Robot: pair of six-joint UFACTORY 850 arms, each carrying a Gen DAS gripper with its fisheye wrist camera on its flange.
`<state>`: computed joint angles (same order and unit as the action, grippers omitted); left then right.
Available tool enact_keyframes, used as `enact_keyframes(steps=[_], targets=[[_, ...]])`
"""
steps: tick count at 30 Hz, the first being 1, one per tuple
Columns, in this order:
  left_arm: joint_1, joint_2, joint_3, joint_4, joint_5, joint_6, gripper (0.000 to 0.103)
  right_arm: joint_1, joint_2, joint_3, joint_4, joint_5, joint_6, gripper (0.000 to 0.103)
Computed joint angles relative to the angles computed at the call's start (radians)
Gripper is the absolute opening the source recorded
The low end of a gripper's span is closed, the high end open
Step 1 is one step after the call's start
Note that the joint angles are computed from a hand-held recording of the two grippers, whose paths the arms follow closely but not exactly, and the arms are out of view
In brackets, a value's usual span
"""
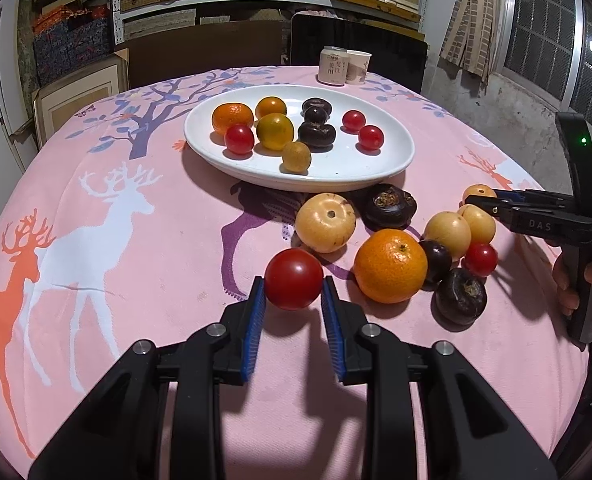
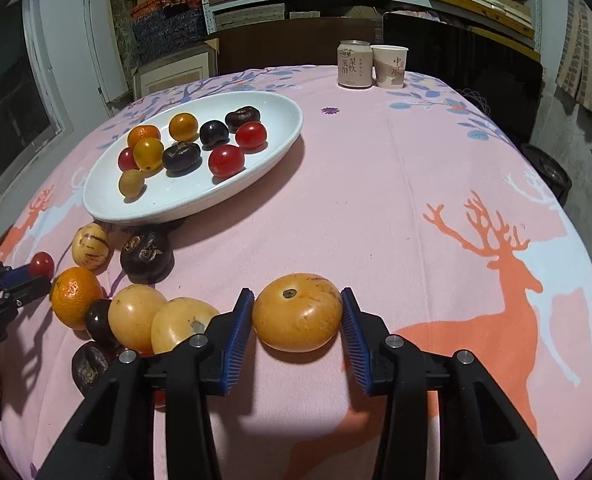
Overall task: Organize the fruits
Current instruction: 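Grasp a red cherry tomato with the left tool while the right tool grasps a large orange fruit, then carry both fruits over the white plate and open both tools to release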
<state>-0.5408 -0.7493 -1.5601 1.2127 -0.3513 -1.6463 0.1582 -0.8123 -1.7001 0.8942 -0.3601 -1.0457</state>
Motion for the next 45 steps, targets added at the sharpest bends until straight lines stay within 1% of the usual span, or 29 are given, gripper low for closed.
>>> enact_keyframes(steps=[4, 6, 8, 10, 12, 15, 19, 21, 23, 25, 27, 29, 31, 32, 34, 36, 38, 41, 43, 45], targets=[[0.002, -0.003, -0.003, -0.011, 0.002, 0.006, 0.027, 0.008, 0.006, 0.009, -0.030, 0.020, 0.001, 0.045], [0.004, -0.009, -0.012, -0.056, 0.000, 0.049, 0.027, 0.014, 0.004, 0.006, -0.076, 0.033, 0.036, 0.045], [0.008, -0.014, -0.017, -0.089, -0.001, 0.076, 0.027, 0.012, -0.002, -0.002, -0.089, 0.027, 0.057, 0.046], [0.013, -0.017, -0.021, -0.130, 0.003, 0.109, 0.027, 0.014, -0.011, -0.016, -0.142, 0.024, 0.112, 0.046], [0.018, -0.028, -0.035, -0.201, 0.002, 0.173, 0.028, 0.013, -0.016, -0.020, -0.161, 0.022, 0.136, 0.045], [0.018, -0.025, -0.030, -0.180, 0.004, 0.150, 0.027, 0.003, -0.015, -0.020, -0.092, 0.005, 0.103, 0.045], [0.014, -0.013, -0.014, -0.092, 0.000, 0.059, 0.027, -0.025, -0.020, -0.028, 0.043, -0.047, 0.040, 0.045], [0.011, -0.004, -0.004, -0.030, -0.004, -0.003, 0.027, -0.033, -0.019, -0.026, 0.074, -0.065, 0.030, 0.045], [0.008, 0.001, -0.002, -0.006, -0.018, -0.030, 0.027, -0.038, -0.022, -0.042, 0.060, -0.097, 0.062, 0.045], [0.010, 0.003, -0.015, -0.031, -0.016, 0.002, 0.027, -0.035, -0.014, -0.062, 0.056, -0.119, 0.048, 0.045], [0.008, -0.004, -0.049, -0.048, -0.047, 0.054, 0.027, -0.026, 0.006, -0.077, 0.095, -0.115, -0.018, 0.045], [0.009, -0.016, -0.098, -0.061, -0.073, 0.104, 0.027, -0.016, 0.015, -0.106, 0.128, -0.134, -0.060, 0.045], [0.019, -0.034, -0.153, -0.077, -0.078, 0.150, 0.027, 0.003, 0.020, -0.138, 0.153, -0.141, -0.099, 0.045], [0.026, -0.051, -0.191, -0.082, -0.081, 0.173, 0.027, 0.013, 0.017, -0.159, 0.150, -0.145, -0.102, 0.045], [0.041, -0.083, -0.253, -0.147, -0.087, 0.251, 0.028, 0.036, -0.004, -0.216, 0.116, -0.166, -0.075, 0.045], [0.063, -0.132, -0.331, -0.264, -0.092, 0.364, 0.027, 0.059, -0.044, -0.289, 0.044, -0.188, -0.012, 0.045], [0.080, -0.177, -0.398, -0.369, -0.106, 0.460, 0.027, 0.080, -0.102, -0.377, -0.059, -0.211, 0.089, 0.045], [0.100, -0.238, -0.479, -0.508, -0.118, 0.593, 0.027, 0.102, -0.223, -0.553, -0.218, -0.299, 0.275, 0.045], [0.106, -0.274, -0.528, -0.556, -0.140, 0.651, 0.027, 0.112, -0.309, -0.675, -0.306, -0.356, 0.377, 0.045], [0.112, -0.296, -0.557, -0.593, -0.150, 0.689, 0.028, 0.117, -0.371, -0.760, -0.350, -0.402, 0.433, 0.045]])
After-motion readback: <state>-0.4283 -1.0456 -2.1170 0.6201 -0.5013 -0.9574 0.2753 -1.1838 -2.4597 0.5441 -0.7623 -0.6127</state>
